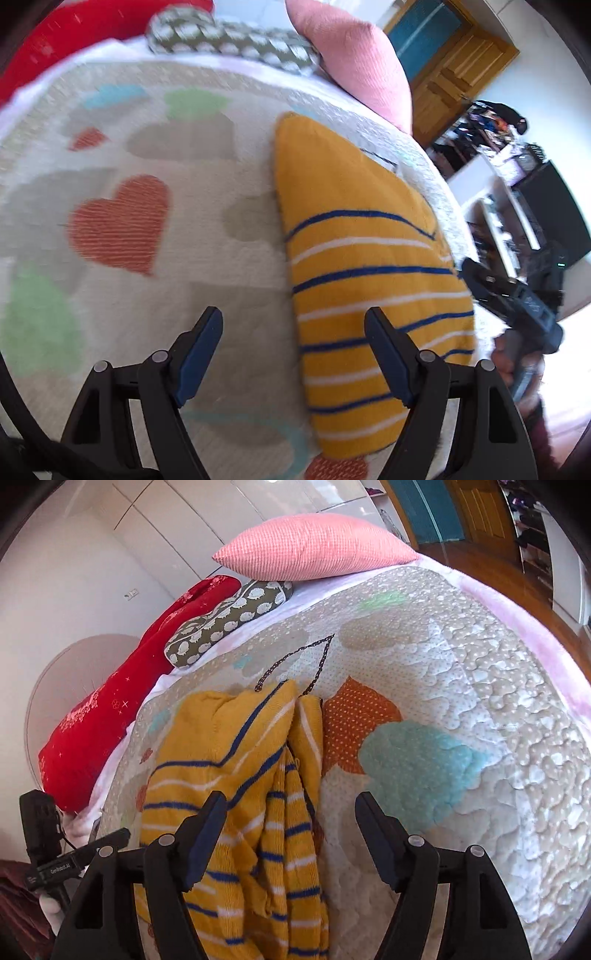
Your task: Fold small clothes
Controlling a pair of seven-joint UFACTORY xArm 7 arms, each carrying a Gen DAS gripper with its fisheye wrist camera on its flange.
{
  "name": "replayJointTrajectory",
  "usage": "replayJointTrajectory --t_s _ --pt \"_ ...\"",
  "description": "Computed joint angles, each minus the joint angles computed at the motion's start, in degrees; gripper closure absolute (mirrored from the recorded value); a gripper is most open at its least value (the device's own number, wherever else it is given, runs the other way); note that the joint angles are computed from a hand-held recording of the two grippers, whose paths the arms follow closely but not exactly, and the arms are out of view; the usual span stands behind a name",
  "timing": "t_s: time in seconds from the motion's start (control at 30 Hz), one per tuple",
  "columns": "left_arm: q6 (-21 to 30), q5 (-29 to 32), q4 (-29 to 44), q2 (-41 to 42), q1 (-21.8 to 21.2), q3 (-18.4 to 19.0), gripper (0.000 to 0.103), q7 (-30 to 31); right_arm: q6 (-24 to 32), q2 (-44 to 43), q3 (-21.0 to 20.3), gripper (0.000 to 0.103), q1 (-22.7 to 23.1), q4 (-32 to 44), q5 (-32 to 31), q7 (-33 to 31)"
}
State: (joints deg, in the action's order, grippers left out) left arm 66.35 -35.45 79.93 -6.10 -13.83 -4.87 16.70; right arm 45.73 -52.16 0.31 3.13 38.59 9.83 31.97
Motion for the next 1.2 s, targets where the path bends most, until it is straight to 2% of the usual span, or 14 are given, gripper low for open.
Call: replayJointTrajectory --t_s 0.13,0.2,0.27,0.3,0.33,0.37,0.43,0.6,0.73,0.83,0.9,0.97,1.07,1.2 --pt "4.17 -5.69 6.51 7.66 -0.51 -1.16 0.025 2.52 -4.25 6.89 -0.13 0.026 0.51 0.62 0.8 -0.42" --pt "4.28 -6.68 8.08 9.76 -0.81 -2.44 0.024 2.14 -6.94 9.2 0.56 0.022 0.26 0.34 0.23 -0.4" --pt "2.52 -5.45 8.27 10.38 -1.49 -3.56 0.025 0.81 -9.5 10.37 0.69 0.026 0.6 -0.13 0.45 -0.19" --pt "1.88 -5.41 7.84 10.04 -1.58 -3.8 0.029 0.33 -10.65 10.74 -0.19 0.052 1.73 -0.29 1.63 -0.69" --pt "1.67 -6.11 7.61 9.6 -1.42 -3.79 0.045 0.03 -11.73 11.1 -2.11 0.064 4.16 -0.38 4.88 -1.64" --pt "1.78 -6.9 7.48 9.1 -1.18 -3.69 0.059 0.11 -11.66 11.3 -2.02 0.068 4.19 -0.02 5.74 -0.45" --pt "3.3 -9.18 8.41 8.45 -0.23 -2.96 0.066 0.49 -11.23 11.67 -1.45 0.074 4.46 1.76 5.77 -0.33" --pt "4.06 -5.67 13.73 7.61 0.78 -2.01 0.066 -0.06 -14.2 14.68 -0.72 0.075 7.9 7.98 7.86 -1.97" --pt "2.96 2.54 18.16 9.5 0.9 -1.92 0.059 -3.86 -16.92 19.09 0.71 0.075 9.05 12.16 7.84 -2.08" --pt "0.74 12.95 18.38 11.11 -0.01 -2.41 0.054 -8.8 -15.14 22.09 3.02 0.069 6.65 13.05 5.16 1.23" --pt "0.82 17.51 17.22 11.29 -1.72 -1.14 0.054 -10.27 -8.81 24.18 8.36 0.068 0.77 14.97 -4.15 7.22" --pt "-0.03 14.68 12.85 8.63 0.51 -2.09 0.054 -8.42 -3.57 24.63 10.71 0.067 -1.04 16.07 -11.36 9.5" --pt "-3.21 12.99 5.98 3.37 0.99 -1.52 0.054 -5.69 -2.68 20.82 11.95 0.067 -1.04 15.93 -16.42 11.55" --pt "-5.15 10.91 -0.14 -2.41 1.18 -0.26 0.054 -4.33 -7.04 19.16 10.17 0.067 3.26 17.76 -14.35 9.55"
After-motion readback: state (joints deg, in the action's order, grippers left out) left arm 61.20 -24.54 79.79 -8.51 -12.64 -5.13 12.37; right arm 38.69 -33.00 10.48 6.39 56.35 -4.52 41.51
